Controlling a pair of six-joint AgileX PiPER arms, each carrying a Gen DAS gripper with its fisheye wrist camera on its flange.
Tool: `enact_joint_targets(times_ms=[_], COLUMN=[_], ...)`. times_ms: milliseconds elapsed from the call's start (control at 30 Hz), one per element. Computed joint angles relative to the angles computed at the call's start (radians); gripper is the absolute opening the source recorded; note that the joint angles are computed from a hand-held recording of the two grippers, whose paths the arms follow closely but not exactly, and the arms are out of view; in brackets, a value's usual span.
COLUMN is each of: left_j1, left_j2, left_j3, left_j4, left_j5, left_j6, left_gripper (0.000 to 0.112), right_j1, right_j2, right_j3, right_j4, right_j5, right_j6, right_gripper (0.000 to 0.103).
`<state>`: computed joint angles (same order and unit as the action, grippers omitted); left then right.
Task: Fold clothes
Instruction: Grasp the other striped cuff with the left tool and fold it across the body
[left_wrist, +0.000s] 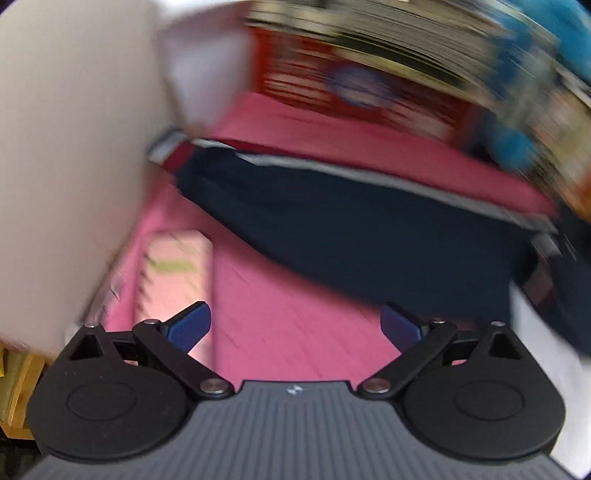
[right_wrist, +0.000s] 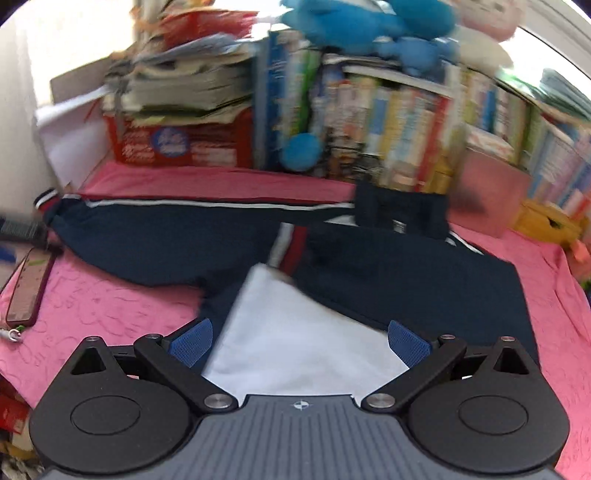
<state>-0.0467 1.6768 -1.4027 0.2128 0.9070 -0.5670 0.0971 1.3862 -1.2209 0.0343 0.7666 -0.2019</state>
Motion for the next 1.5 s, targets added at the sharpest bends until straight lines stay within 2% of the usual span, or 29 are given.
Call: enact_joint_targets(times_ms=[167,233,333,400,433,467,533,700,900,1000,1067,1100,1167,1200,1233,1267,1300,1367,1433,1500], left_j1=[0.147,0.183,0.226,0.221,0.22,0.222,0.227,0.227,0.139,0.035,-0.066,-0.127,-0.245,-0.308,-0.362,-0.413,-0.459,-0.539,-0.58,-0.598], left_j2=[0.215,0.276,0.357,0.384,0.396,0.399,0.39,0.302,0.157,0.086,0.062,0.061,0.103,0.143,0.196,0.259,0.32,0.418,0.441,0.424], left_j3=[-0.171,-0.215,-0.273,-0.28,-0.281,-0.269,-0.229,-0.079,0.043,0.052,0.021,-0.005,-0.098,-0.164,-0.242,-0.335,-0.427,-0.585,-0.625,-0.587], left_j4=[0.074,0.023,-0.066,-0.043,-0.033,-0.035,-0.051,-0.081,0.085,0.033,-0.026,-0.111,-0.236,-0.277,-0.324,-0.357,-0.35,-0.274,-0.259,-0.188], left_j5=[-0.077,-0.104,-0.145,-0.172,-0.185,-0.207,-0.265,-0.454,-0.627,-0.681,-0.68,-0.679,-0.631,-0.586,-0.524,-0.453,-0.378,-0.243,-0.193,-0.195], left_j6=[-0.014,0.017,0.072,0.039,0.023,0.01,-0.008,-0.011,-0.071,0.073,0.168,0.255,0.377,0.402,0.431,0.445,0.423,0.316,0.271,0.191], left_gripper=[0.095,0.084,0.074,0.073,0.066,0.059,0.021,0.016,0.015,0.015,0.015,0.015,0.017,0.021,0.036,0.045,0.05,0.051,0.061,0.068], right_j1=[0.186,0.224,0.256,0.269,0.275,0.28,0.282,0.266,0.205,0.138,0.077,0.029,-0.068,-0.124,-0.179,-0.238,-0.306,-0.438,-0.558,-0.643], right_j2=[0.074,0.101,0.125,0.133,0.136,0.139,0.145,0.154,0.142,0.135,0.132,0.127,0.124,0.127,0.133,0.142,0.152,0.186,0.235,0.308], right_j3=[-0.08,-0.108,-0.132,-0.139,-0.14,-0.141,-0.145,-0.142,-0.102,-0.083,-0.076,-0.072,-0.069,-0.07,-0.074,-0.079,-0.086,-0.115,-0.152,-0.206], right_j4=[-0.213,-0.268,-0.32,-0.344,-0.356,-0.366,-0.373,-0.368,-0.31,-0.259,-0.219,-0.195,-0.14,-0.11,-0.081,-0.049,-0.003,0.087,0.218,0.364], right_j5=[0.091,0.143,0.204,0.227,0.237,0.245,0.255,0.251,0.199,0.152,0.119,0.099,0.063,0.049,0.036,0.026,0.026,0.037,0.055,0.089], right_j6=[0.236,0.303,0.371,0.397,0.408,0.417,0.422,0.417,0.364,0.297,0.231,0.189,0.101,0.06,0.021,-0.019,-0.072,-0.168,-0.267,-0.353], right_gripper=[0.103,0.103,0.103,0.103,0.103,0.103,0.103,0.103,0.103,0.103,0.103,0.103,0.103,0.103,0.103,0.103,0.103,0.103,0.103,0.103])
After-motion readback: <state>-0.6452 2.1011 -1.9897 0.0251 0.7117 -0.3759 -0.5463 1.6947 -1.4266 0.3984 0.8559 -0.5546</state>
